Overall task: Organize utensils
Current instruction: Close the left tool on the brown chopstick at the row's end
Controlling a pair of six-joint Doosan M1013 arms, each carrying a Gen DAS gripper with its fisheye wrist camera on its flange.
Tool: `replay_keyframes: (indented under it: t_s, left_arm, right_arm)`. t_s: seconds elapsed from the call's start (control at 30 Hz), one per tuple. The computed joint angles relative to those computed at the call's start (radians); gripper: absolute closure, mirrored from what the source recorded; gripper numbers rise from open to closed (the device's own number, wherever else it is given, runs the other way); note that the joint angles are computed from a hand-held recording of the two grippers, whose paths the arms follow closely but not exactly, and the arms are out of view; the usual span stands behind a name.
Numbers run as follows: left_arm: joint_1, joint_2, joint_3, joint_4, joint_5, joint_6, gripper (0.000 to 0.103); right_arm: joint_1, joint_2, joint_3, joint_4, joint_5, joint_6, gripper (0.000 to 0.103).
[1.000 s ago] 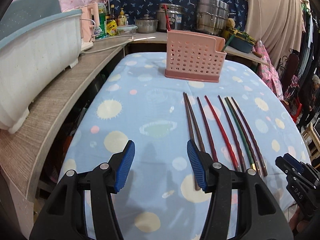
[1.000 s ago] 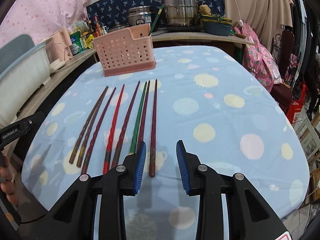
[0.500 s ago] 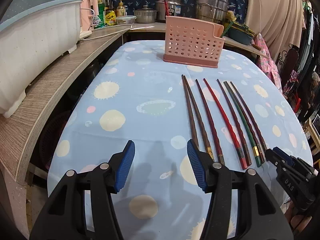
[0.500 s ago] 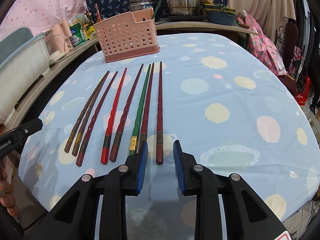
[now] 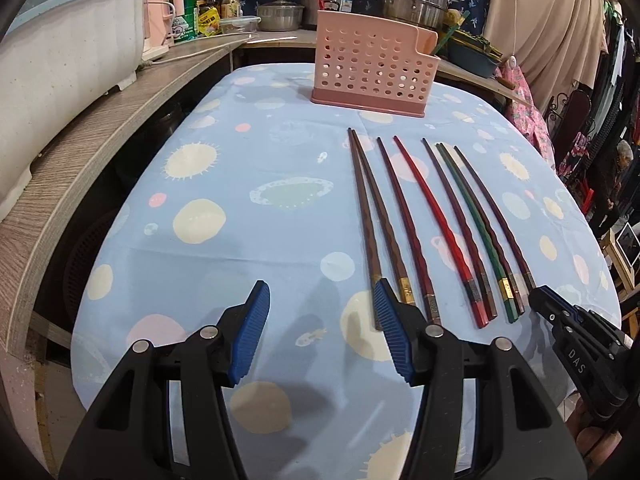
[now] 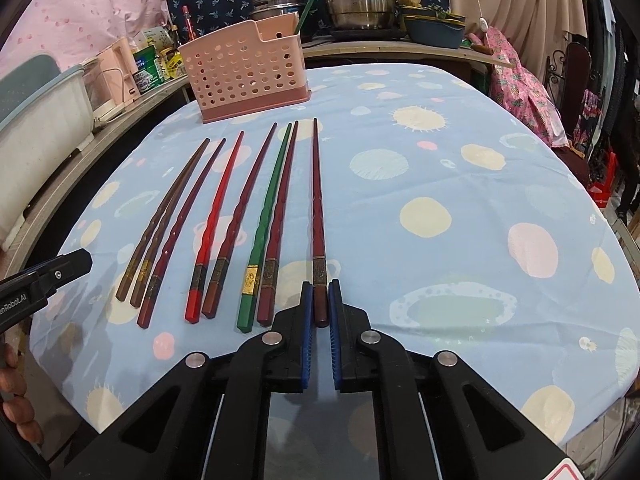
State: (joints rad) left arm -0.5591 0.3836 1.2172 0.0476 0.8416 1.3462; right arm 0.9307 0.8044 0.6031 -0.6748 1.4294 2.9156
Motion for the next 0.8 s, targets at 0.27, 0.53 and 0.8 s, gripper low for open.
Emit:
replay_keyframes:
  t_s: [0.27,0.53,0.8]
  left_arm:
    - [-0.005,0.014,-0.006,-0.042,0.017,0.024,0.049]
    - [-0.017,0.027,-0.011,-0.027,0.016,0.015,0.049]
    - [-0.023,0.041,-0.023,0.008,0.032,-0.004,0.059]
  right_arm:
    - [0.004,-0.018,0.034,-0.002,-0.018,0.031,0.096]
    - [0.007,-0.029,0.056,-0.003,-0.035,0.053,0.096]
    - [0.006,-0.031,0.058,0.002,-0.038,0.042,0.096]
